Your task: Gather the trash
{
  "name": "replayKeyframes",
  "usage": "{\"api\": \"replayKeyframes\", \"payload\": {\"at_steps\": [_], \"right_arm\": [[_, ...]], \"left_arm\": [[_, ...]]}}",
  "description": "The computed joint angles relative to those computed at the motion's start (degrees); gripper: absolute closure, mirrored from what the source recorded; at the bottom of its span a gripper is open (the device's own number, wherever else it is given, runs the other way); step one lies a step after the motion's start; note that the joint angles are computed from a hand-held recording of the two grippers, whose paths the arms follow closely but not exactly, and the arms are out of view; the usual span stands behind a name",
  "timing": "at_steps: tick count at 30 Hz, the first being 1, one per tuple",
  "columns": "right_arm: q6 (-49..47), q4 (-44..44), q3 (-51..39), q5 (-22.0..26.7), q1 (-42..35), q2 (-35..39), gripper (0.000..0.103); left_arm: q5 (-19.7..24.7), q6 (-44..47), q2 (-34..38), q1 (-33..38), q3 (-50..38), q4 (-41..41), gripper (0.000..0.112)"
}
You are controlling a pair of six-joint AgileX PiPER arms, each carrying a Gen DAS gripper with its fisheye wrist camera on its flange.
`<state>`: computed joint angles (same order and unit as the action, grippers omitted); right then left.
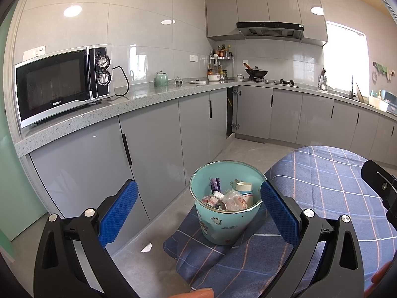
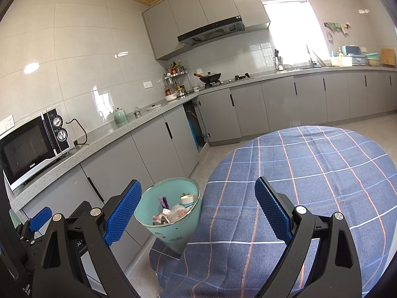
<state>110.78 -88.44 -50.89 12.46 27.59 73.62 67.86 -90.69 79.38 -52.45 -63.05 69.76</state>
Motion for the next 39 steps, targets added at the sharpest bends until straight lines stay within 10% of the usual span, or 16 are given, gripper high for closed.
{"api": "replayKeyframes", "payload": {"at_steps": [30,39], "right_arm": [[4.5,-4.3,1.4,-0.2,-0.4,-0.5,0.012],[2.6,-2.4,1.3,-0.3,-0.3,-0.2,0.012]], "left_arm": [[-1.1,0.0,0.1,1.1,0.4,0.2,0.015],[-7.7,2.2,-0.9,4.1,1.0,-4.7,0.016]]}}
